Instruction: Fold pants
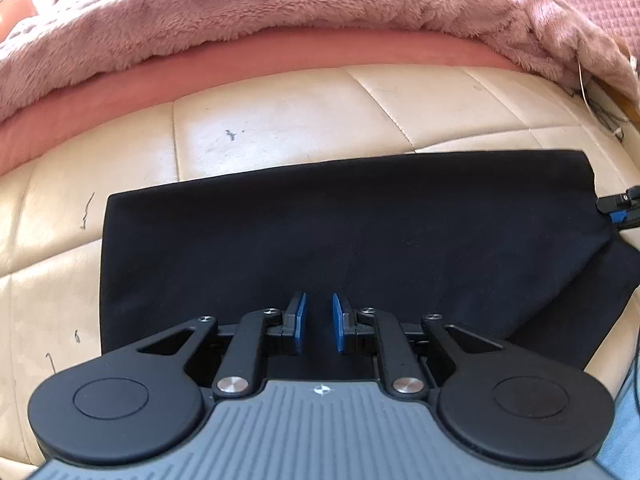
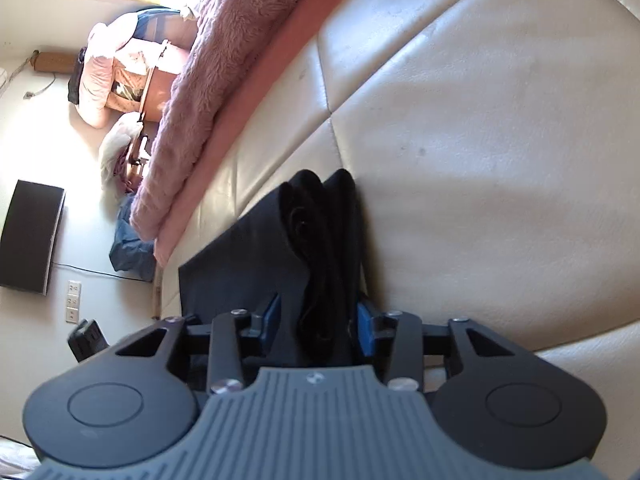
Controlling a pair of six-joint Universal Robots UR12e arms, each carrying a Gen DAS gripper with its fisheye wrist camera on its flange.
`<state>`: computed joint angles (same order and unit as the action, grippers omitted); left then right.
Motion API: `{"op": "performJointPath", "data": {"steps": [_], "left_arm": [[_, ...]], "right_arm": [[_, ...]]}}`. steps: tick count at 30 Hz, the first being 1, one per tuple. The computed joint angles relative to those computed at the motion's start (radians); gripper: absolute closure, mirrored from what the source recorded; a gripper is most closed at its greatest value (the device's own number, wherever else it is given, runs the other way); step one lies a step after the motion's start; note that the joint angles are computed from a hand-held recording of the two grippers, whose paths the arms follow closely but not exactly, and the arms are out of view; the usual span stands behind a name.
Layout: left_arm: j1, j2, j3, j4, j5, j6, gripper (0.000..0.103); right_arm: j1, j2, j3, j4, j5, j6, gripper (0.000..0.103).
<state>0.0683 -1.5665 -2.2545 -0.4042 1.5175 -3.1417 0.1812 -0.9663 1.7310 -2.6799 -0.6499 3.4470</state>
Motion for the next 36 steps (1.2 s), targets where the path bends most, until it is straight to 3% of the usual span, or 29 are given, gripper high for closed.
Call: {"op": "performJointPath", "data": {"steps": [6,12,22,27,36], "left_arm": [[0.002,0.003,-0.008,0.032,-0.014,-0.011,0.086],[-0.005,-0.034,0.020,0.105,-0.069,0.005,0.086],[-0.030,-0.119,0.070,0.157,-0.066,0.063,0.086],[-0.026,-0.143,0.077,0.181,-0.080,0.110,0.086],[-0.032,-0.152,0.097,0.173,-0.078,0.127,0.086]], "right_arm": [[0.007,-0.002,0.012,-0.054,-0.039,0.085,0.090],[0.026,-0.045,0.018,-0.074,-0.113,0.084,0.096],[0.072,-0.140,-0.006,-0.006,-0.232,0.050,0.097],[0.089,-0.159,-0.020,0.019,-0.265,0.048,0.098],[0.106,-0.171,-0.034,0.025,-0.299,0.065,0.098]]}}
